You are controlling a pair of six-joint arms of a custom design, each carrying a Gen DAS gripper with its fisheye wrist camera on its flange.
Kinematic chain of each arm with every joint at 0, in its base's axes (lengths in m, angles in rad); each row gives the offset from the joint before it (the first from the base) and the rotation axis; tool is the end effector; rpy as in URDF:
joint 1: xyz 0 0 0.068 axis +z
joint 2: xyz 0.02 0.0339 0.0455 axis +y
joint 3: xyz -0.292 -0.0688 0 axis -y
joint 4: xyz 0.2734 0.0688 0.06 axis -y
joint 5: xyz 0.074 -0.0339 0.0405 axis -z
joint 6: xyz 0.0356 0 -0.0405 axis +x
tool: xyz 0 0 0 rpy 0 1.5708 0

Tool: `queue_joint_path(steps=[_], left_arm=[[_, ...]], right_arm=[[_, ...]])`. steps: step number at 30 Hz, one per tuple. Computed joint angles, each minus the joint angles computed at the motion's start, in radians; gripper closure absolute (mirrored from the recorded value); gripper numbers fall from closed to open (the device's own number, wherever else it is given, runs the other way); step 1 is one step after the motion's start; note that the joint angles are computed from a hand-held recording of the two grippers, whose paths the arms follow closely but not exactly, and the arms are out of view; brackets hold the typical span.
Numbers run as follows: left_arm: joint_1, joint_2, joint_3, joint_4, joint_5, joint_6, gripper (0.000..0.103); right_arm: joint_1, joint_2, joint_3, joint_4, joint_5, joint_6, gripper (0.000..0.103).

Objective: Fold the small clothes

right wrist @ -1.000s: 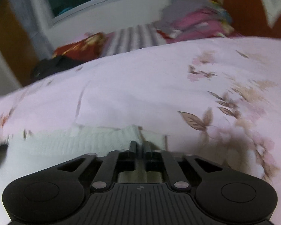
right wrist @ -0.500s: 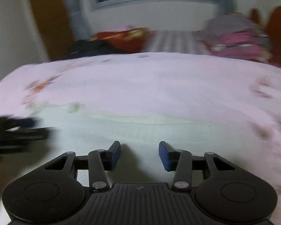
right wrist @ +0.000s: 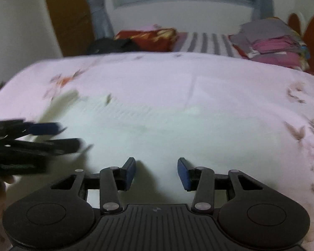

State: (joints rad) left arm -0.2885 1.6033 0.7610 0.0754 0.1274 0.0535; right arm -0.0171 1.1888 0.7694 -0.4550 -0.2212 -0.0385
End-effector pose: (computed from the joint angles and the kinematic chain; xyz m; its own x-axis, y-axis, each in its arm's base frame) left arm 0.3199 -0.0996 0.1654 -0.6445 0.2466 -0.7237 0.4050 0.9130 -0.0495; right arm 0.2551 0.0034 0.2445 -0.7617 -0.0245 -0.6475 -0.1535 0.9777 0.1435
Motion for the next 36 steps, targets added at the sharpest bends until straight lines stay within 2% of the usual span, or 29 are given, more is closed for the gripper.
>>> queue_joint_path(steps=[2, 5, 7, 9, 11, 13, 14, 17, 18, 21, 24, 25, 27, 30, 32, 34, 36], left_arm=[[0.009, 0.001, -0.017, 0.019, -0.023, 0.018, 0.034], [0.081, -0.035, -0.072, 0.049, -0.033, 0.08, 0.034], [0.136, -0.06, -0.089, 0.03, 0.01, 0.092, 0.034], [0.126, -0.105, -0.086, -0.022, -0.018, 0.086, 0.036], [0.095, -0.164, -0.11, -0.036, -0.014, 0.052, 0.033], [0.057, -0.2, -0.142, -0.027, -0.006, 0.007, 0.033], [0.029, -0.202, -0.149, -0.032, -0.009, -0.005, 0.033], [-0.035, -0.174, -0.172, -0.014, -0.104, 0.006, 0.03], [-0.025, -0.181, -0.18, -0.016, -0.095, 0.011, 0.03], [0.004, -0.251, -0.169, -0.122, -0.086, -0.007, 0.033], [0.0, -0.326, -0.194, -0.166, -0.027, -0.126, 0.036], [-0.028, -0.364, -0.221, -0.169, -0.033, -0.149, 0.037], [-0.101, -0.418, -0.27, -0.17, -0.106, -0.166, 0.038], [-0.164, -0.437, -0.321, -0.176, -0.154, -0.202, 0.037], [-0.196, -0.48, -0.369, -0.154, -0.207, -0.196, 0.036], [-0.188, -0.525, -0.388, -0.18, -0.227, -0.187, 0.035], [-0.145, -0.593, -0.408, -0.226, -0.218, -0.181, 0.035]], right_arm=[[0.018, -0.016, -0.027, 0.02, 0.038, -0.007, 0.059], [-0.078, -0.057, -0.041, -0.013, 0.062, -0.024, 0.059], [-0.204, -0.085, -0.055, -0.052, 0.031, -0.035, 0.059], [-0.253, -0.092, -0.051, -0.08, 0.001, -0.065, 0.059], [-0.215, -0.117, -0.029, -0.121, 0.012, -0.058, 0.059], [-0.176, -0.16, -0.031, -0.15, -0.072, -0.04, 0.059], [-0.122, -0.158, -0.033, -0.149, -0.053, -0.029, 0.059], [0.0, -0.205, -0.098, -0.138, 0.091, -0.026, 0.059], [-0.005, -0.218, -0.111, -0.131, 0.09, -0.03, 0.059], [-0.048, -0.267, -0.1, -0.191, 0.062, -0.024, 0.059], [-0.045, -0.381, -0.102, -0.293, -0.054, 0.013, 0.059], [0.01, -0.418, -0.111, -0.316, -0.035, 0.025, 0.059], [0.119, -0.468, -0.136, -0.339, 0.03, 0.074, 0.059], [0.22, -0.535, -0.18, -0.373, 0.067, 0.162, 0.075], [0.275, -0.583, -0.211, -0.376, 0.125, 0.2, 0.079], [0.236, -0.613, -0.211, -0.41, 0.114, 0.185, 0.093], [0.139, -0.659, -0.202, -0.477, 0.108, 0.129, 0.094]])
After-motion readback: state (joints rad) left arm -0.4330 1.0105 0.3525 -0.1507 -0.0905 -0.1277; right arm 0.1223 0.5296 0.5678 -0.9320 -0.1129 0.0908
